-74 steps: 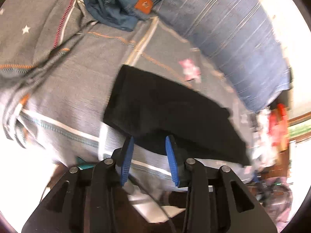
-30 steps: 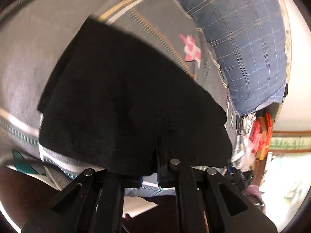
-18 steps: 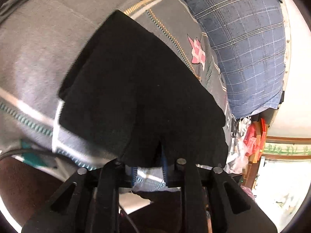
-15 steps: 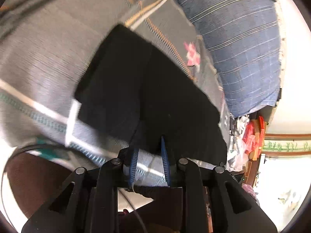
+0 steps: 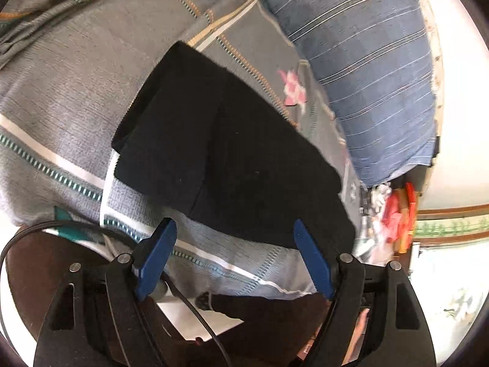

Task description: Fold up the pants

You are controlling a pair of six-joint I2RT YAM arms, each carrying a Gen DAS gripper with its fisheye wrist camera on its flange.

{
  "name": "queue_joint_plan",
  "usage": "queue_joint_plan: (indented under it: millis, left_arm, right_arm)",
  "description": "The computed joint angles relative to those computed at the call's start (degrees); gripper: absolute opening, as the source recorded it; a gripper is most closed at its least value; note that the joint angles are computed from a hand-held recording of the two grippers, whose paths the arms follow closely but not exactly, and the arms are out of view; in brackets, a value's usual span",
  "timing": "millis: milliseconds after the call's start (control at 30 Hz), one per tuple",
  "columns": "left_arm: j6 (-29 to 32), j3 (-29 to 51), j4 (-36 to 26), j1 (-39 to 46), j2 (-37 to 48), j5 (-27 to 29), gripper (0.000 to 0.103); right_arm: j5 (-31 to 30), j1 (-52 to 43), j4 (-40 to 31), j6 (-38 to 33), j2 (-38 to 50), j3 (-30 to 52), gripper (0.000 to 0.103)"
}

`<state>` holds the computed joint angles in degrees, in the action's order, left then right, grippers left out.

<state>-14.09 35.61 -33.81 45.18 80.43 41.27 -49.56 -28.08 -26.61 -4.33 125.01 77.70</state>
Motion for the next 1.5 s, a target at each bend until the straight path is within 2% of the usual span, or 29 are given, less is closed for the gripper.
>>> queue_joint_plan:
  millis: [133, 200, 300, 333, 367, 400, 467, 567, 633, 667, 733, 833, 933, 1033, 1133, 1233, 1333, 1500]
  left_arm:
    - [-4.11, 0.68, 3.65, -1.58, 0.8, -1.76, 0.079]
    - [-5.59, 1.26, 4.66, -3.22, -0.49, -5.59, 0.078]
    - [-5.71, 2.39, 4.82, -5.64, -2.15, -9.74, 0.068]
    - [-5.33, 2.72, 4.58, -6.18, -2.92, -10.4, 0.066]
    - [-4.9, 2.88, 4.61, -6.53, -3.55, -11.25, 0.063]
    - [-4.49, 3.05, 4.58, -7.37, -4.62, -13.5, 0.062]
    - [-3.75, 2.89, 5.73, -8.54, -4.88, -16.71, 0.057]
    - [-4.19, 2.69, 8.35, -8.85, -1.25, -18.69, 0.052]
    - [-3.75, 2.86, 9.07, -6.99, 2.38, -17.1, 0.052]
    - [-3.64, 2.82, 9.34, -5.68, 3.81, -15.26, 0.052]
    - [-2.14, 2.5, 8.94, -2.26, 4.43, -10.76, 0.052]
    - [0.97, 2.75, 7.16, 3.23, 4.6, -4.26, 0.053]
    - [1.66, 3.78, 6.13, 6.49, 7.65, 1.29, 0.054]
    - [1.58, 4.03, 6.36, 8.01, 9.66, 4.0, 0.054]
    - [2.62, 2.58, 6.61, 8.31, 9.4, 5.54, 0.054]
    - [4.89, 1.49, 5.9, 8.22, 7.24, 4.08, 0.054]
    - [7.59, 0.93, 5.19, 7.37, 3.78, 0.15, 0.054]
    - [12.19, -1.9, 6.65, 6.52, 0.29, -2.59, 0.054]
  right_arm:
    - [-1.52, 0.14, 1.22, 3.38, 2.63, 1.69, 0.042]
    - [-1.52, 0.98, 1.4, 3.93, 4.0, 2.83, 0.042]
    - [-1.38, 1.87, 3.94, 6.11, 4.23, 2.58, 0.041]
    - [-0.97, 2.02, 4.82, 6.44, 3.68, 2.16, 0.034]
    - [-0.6, 2.07, 6.67, 6.17, 2.52, 0.97, 0.011]
    - [-0.08, 2.04, 9.15, 5.56, 0.72, -0.95, 0.006]
    - [-0.14, 1.59, 11.97, 5.4, -1.19, -3.44, 0.006]
    - [1.99, 1.58, 11.26, 4.71, 0.13, -3.52, 0.006]
    - [2.5, 1.47, 9.85, 4.24, 1.83, -2.5, 0.006]
    - [1.66, 1.14, 8.5, 3.85, 2.6, -1.82, 0.011]
    - [2.44, 0.7, 7.87, 3.76, 1.65, -2.25, 0.013]
    - [8.58, 0.89, 12.28, 1.9, -5.6, -7.55, 0.014]
    - [10.05, 2.91, 14.07, -0.87, -12.26, -10.85, 0.016]
    - [8.51, 9.27, 9.97, -4.99, -16.49, -10.63, 0.028]
    - [7.61, 20.17, 4.64, -9.27, -18.15, -8.93, 0.029]
    - [7.8, 32.56, 1.7, -9.89, -16.67, -5.61, 0.029]
    - [8.52, 44.73, -2.22, -7.82, -10.74, 3.07, 0.03]
    - [13.99, 62.89, -13.66, -10.36, 3.3, 24.5, 0.035]
